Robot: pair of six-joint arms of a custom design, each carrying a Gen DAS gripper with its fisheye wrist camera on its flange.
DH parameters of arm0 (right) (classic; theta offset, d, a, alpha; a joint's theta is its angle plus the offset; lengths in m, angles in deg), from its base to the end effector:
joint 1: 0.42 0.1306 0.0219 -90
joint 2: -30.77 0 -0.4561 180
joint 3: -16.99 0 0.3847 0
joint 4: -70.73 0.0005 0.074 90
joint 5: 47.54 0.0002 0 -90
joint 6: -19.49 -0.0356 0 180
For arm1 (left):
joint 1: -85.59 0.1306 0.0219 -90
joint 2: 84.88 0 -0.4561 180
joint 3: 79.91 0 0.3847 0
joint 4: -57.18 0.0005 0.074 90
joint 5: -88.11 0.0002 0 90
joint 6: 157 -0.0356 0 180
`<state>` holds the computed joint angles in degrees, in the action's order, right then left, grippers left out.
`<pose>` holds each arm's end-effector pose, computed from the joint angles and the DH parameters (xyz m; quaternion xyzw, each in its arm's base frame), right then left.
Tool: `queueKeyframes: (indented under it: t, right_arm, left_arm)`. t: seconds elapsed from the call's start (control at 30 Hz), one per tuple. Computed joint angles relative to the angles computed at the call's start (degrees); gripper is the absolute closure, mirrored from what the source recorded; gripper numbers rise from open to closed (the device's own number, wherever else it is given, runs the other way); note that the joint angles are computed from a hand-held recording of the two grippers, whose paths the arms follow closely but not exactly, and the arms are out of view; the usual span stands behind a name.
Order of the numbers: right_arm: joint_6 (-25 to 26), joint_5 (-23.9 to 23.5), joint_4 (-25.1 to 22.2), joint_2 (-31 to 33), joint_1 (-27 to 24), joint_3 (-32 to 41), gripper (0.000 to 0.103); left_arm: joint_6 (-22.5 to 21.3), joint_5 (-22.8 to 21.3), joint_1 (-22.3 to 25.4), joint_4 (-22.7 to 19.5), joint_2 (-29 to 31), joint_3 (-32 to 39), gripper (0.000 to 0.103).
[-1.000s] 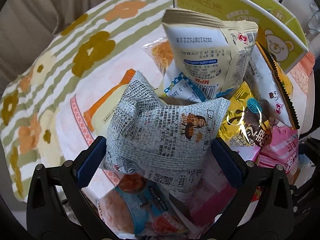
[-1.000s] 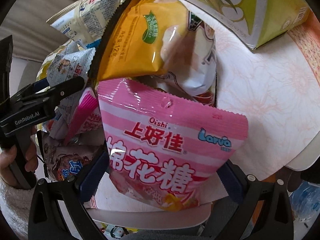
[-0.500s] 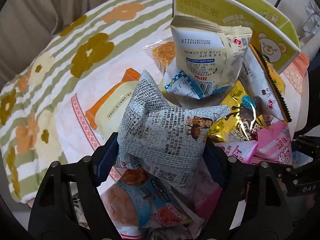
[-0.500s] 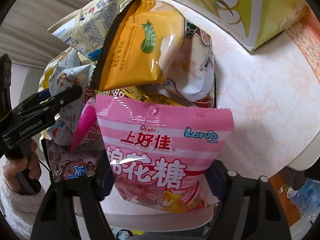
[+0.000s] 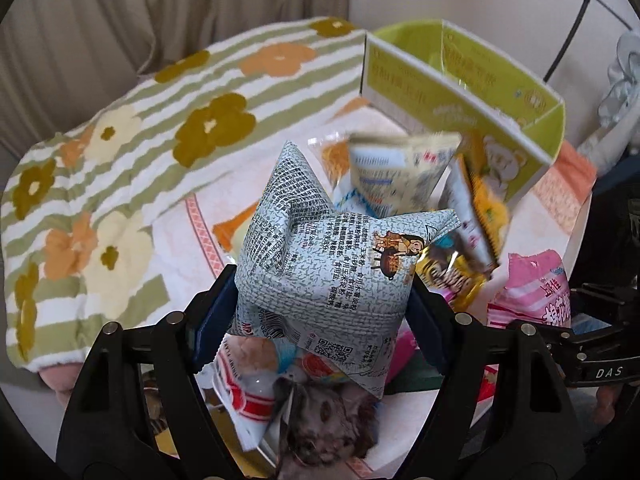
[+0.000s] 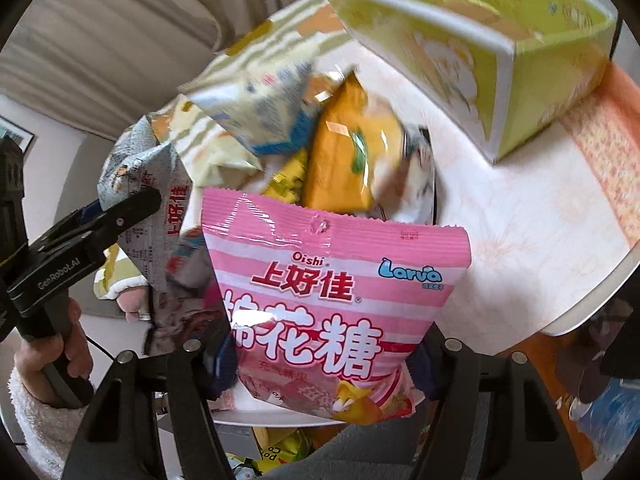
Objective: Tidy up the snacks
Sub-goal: 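Carry both bags into the yellow-green box and open both grippers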
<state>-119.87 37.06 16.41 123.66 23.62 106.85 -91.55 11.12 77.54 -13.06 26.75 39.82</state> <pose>0.4445 0.2014 0.4735 0.1972 0.9382 0.2040 0.1981 0.6142 -0.0955 0.5126 0.2968 0.9179 -0.0745 0.2525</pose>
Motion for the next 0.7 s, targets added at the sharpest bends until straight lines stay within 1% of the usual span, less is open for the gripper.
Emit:
queueKeyframes:
  t: [0.17, 0.23, 0.3, 0.37, 0.47, 0.5, 0.57, 0.7]
  right_arm:
    - [4.52, 2.82, -0.96, -2.08, -0.68, 3.02, 0.039]
    - [7.33, 2.65, -1.55, -2.59, -2.25, 4.64, 0.039]
    - [8.26, 3.14, -1.94, -1.14, -2.96, 7.55, 0.039]
    - [10.44, 2.63, -2.19, -1.54, -4.87, 8.31, 0.039]
    - [15.33, 1.70, -2.96, -1.46, -9.16, 10.19, 0.039]
    - [16.56, 1.44, -2.55, -1.56, -10.23, 10.10, 0.039]
    - [20.60, 0.05, -3.18, -1.23, -13.68, 11.22, 0.039]
    - [28.20, -3.27, -3.65, -0.26, -20.19, 12.51, 0.039]
  left_arm:
    - [3.47, 1.29, -0.38, -0.08, -1.04, 3.23, 0.027]
    - [4.48, 1.33, -0.83, -0.31, -0.81, 5.03, 0.027]
    - [5.58, 1.02, -1.57, -0.60, -0.28, 6.91, 0.027]
    - [7.11, 0.43, -2.67, -0.73, 0.40, 8.77, 0.027]
    - [9.56, -0.65, -4.75, -0.99, 1.80, 11.81, 0.027]
    - [10.59, -1.42, -5.72, -1.12, 2.44, 13.07, 0.027]
    - [12.75, -2.90, -7.70, -1.28, 3.70, 15.30, 0.027]
    - [18.70, -6.32, -12.24, -2.83, 7.66, 21.77, 0.027]
